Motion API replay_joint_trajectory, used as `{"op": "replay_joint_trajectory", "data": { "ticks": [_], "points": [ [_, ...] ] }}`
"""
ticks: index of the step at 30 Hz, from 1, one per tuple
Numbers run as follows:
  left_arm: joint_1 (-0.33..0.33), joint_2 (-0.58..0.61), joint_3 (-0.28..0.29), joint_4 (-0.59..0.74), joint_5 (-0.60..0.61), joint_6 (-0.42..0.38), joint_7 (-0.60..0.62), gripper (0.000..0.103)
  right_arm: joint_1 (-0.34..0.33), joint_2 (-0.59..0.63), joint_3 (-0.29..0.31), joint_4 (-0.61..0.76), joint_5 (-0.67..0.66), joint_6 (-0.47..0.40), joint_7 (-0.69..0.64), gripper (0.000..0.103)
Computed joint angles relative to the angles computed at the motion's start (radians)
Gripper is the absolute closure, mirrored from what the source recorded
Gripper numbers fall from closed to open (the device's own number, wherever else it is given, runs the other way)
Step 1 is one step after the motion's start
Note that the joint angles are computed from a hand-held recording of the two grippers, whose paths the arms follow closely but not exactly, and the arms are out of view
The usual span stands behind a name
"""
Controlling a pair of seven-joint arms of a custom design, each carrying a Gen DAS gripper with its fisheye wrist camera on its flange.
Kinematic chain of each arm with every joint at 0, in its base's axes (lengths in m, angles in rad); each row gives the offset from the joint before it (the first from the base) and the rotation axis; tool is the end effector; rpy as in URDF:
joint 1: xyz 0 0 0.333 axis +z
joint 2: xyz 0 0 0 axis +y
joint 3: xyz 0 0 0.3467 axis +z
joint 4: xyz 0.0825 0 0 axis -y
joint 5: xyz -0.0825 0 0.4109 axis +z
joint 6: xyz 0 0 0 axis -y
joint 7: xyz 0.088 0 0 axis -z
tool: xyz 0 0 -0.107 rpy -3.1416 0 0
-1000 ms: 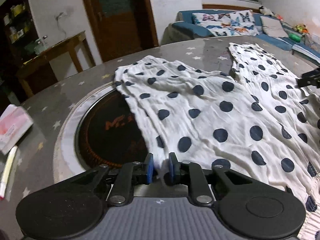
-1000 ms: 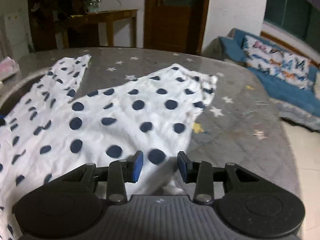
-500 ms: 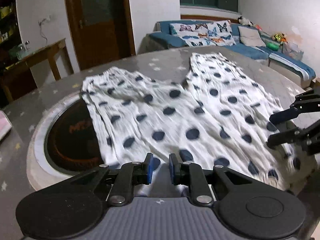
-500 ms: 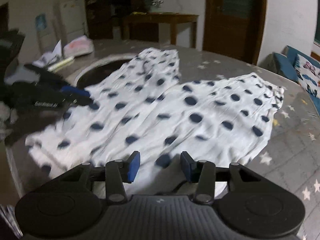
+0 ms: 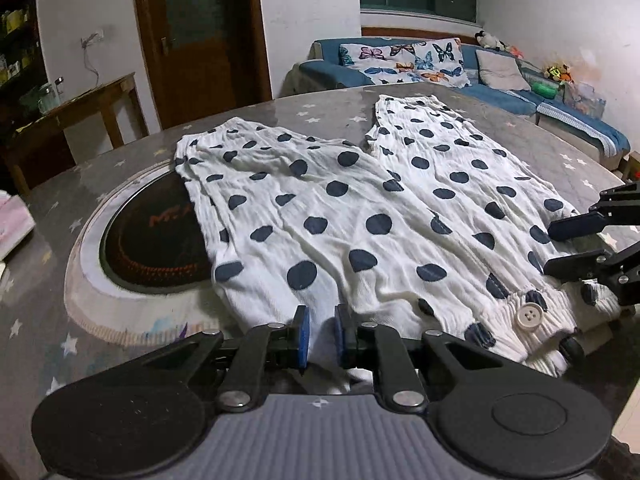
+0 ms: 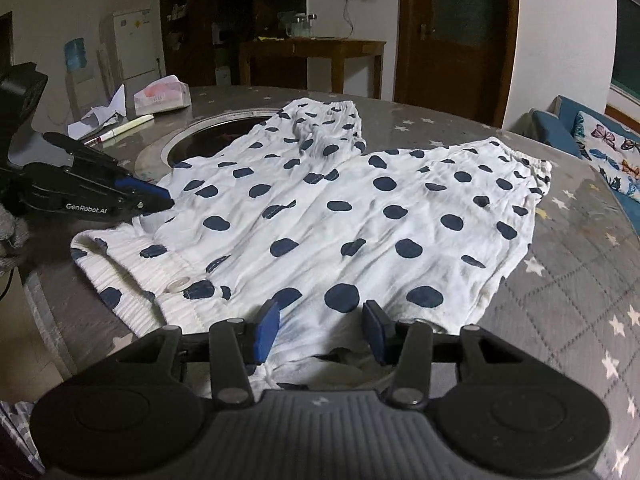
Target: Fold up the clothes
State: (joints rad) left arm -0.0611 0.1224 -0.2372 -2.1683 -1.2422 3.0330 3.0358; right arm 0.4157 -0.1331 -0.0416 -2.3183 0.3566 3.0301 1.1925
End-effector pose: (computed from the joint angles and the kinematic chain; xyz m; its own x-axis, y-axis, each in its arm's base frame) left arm 0.5864 -0.1021 0.4001 -0.4994 -0.8638 -0.0666 -0.5621 0.3815 -0.7338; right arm 0.5263 0.1775 0.5088 0.4071 -0.9133 -0.0132 -0.6051 -0.2588 -0.7529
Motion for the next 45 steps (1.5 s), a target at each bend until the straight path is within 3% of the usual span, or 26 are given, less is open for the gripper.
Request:
{"op": "replay_joint_trajectory", "data": {
  "ticks": [10,16,22,25,27,30,34,36,40,45],
  "points": [
    [-0.009,-0.056,0.026,-0.058,-0.041,0.009,0.03,0.088,0.042,-0.031,-0.027,-0.037,-0.011,0.024,-0.003,0.056],
    [-0.015,-0.084,0.054,-0.071,0.062,-0.021,-0.092,0.088,0.094,-0.044,-0.073,-0.022,0.051,0.013,-0.078,0.053],
    [-0.03,-0.058,0.042,-0.013,-0.062,-0.056,-0.002,0.087,0.072,-0.019,-0.053,0.005,0.091,-0.022,-0.107,0.052],
    [-0.037,-0.022,0.04,-0.004,0.01,-0.043,-0.07,0.088,0.058,-0.025,-0.039,-0.002,0.103,-0.018,-0.124,0.05],
    [-0.024,-0.02,0.027,-0.01,-0.03,-0.04,-0.037,0.087,0.053,-0.027,-0.038,-0.003,0.111,-0.019,-0.133,0.05],
    [-0.023,-0.04,0.027,-0.041,-0.021,-0.011,-0.094,0.095,0.05,-0.022,-0.039,0.003,0.129,-0.037,-0.151,0.049],
    [-0.035,-0.079,0.026,-0.091,-0.073,0.037,-0.12,0.096,0.051,-0.017,-0.04,0.013,0.192,-0.063,-0.207,0.048],
    [-0.042,-0.086,0.036,-0.101,-0.023,0.035,-0.182,0.096,0.049,-0.013,-0.045,0.029,0.241,-0.092,-0.246,0.048],
    [-0.037,-0.087,0.064,-0.095,0.196,-0.024,-0.404,0.094,0.024,-0.008,-0.038,0.064,0.327,-0.138,-0.322,0.048],
    [-0.024,-0.044,0.054,-0.034,0.264,-0.002,-0.477,0.094,-0.041,0.034,-0.006,0.12,0.325,-0.122,-0.32,0.048]
  ]
}}
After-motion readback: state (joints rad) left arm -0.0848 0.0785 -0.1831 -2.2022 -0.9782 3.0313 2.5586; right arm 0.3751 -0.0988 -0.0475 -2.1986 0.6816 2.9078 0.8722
